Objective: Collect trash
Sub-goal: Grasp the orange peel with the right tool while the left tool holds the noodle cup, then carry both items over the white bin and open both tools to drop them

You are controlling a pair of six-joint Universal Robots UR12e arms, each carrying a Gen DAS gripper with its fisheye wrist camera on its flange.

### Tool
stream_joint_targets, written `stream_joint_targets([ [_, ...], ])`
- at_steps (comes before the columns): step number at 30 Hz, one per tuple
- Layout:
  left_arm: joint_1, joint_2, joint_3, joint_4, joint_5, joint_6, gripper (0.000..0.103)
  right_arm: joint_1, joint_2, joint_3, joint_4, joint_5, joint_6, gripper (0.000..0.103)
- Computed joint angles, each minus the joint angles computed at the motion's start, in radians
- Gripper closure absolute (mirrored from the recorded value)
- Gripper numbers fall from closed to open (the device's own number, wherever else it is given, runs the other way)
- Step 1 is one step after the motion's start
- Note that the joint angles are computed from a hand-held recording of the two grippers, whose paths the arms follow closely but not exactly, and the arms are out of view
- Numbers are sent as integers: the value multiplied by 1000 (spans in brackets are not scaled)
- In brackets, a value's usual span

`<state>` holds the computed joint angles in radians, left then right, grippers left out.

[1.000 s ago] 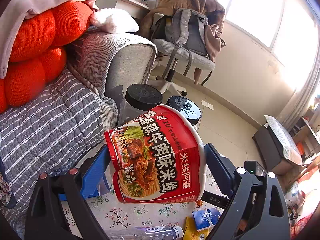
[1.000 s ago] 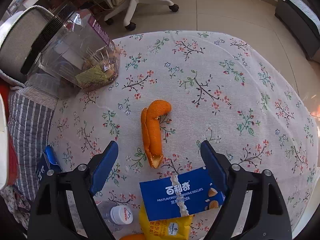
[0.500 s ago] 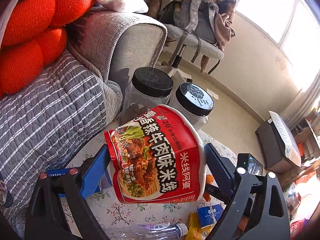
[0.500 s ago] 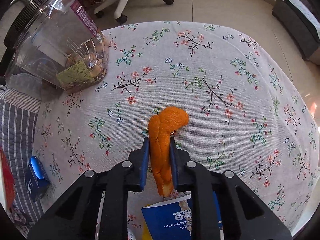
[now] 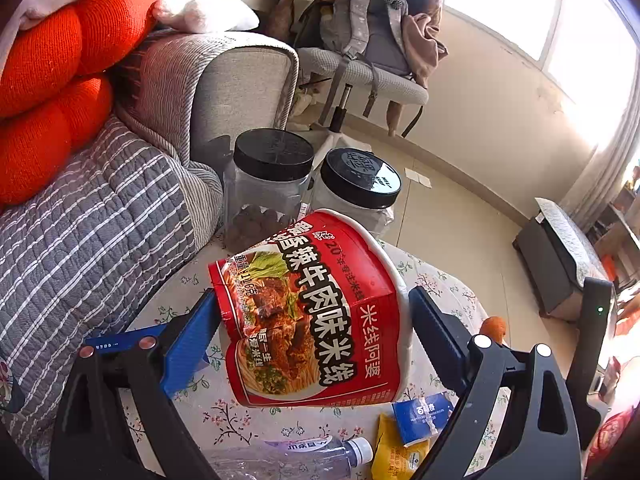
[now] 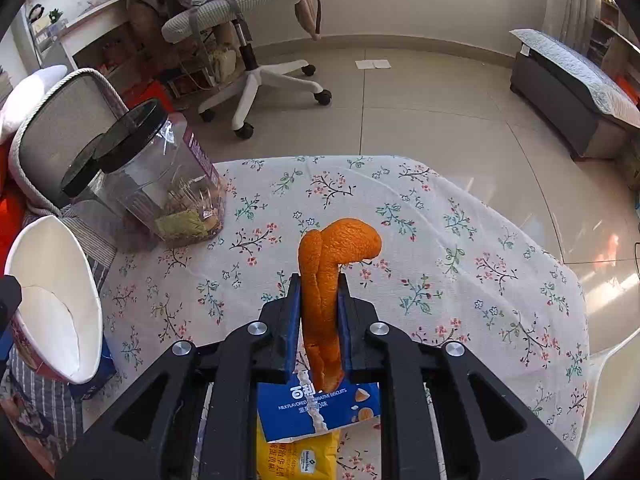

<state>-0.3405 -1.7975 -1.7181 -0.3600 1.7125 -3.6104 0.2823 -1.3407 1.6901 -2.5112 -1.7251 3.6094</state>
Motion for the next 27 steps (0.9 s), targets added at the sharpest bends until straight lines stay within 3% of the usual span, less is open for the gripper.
stream_joint_targets([
  [11, -86, 4, -12, 107, 33, 55, 12, -42, -149, 171, -122, -115, -15, 87],
  [17, -134, 12, -25, 141, 15, 44, 12, -62, -237, 254, -176, -206, -33, 87],
  [27, -205, 12, 0, 117, -6, 82, 12, -122, -389, 379, -178, -302, 24, 87],
])
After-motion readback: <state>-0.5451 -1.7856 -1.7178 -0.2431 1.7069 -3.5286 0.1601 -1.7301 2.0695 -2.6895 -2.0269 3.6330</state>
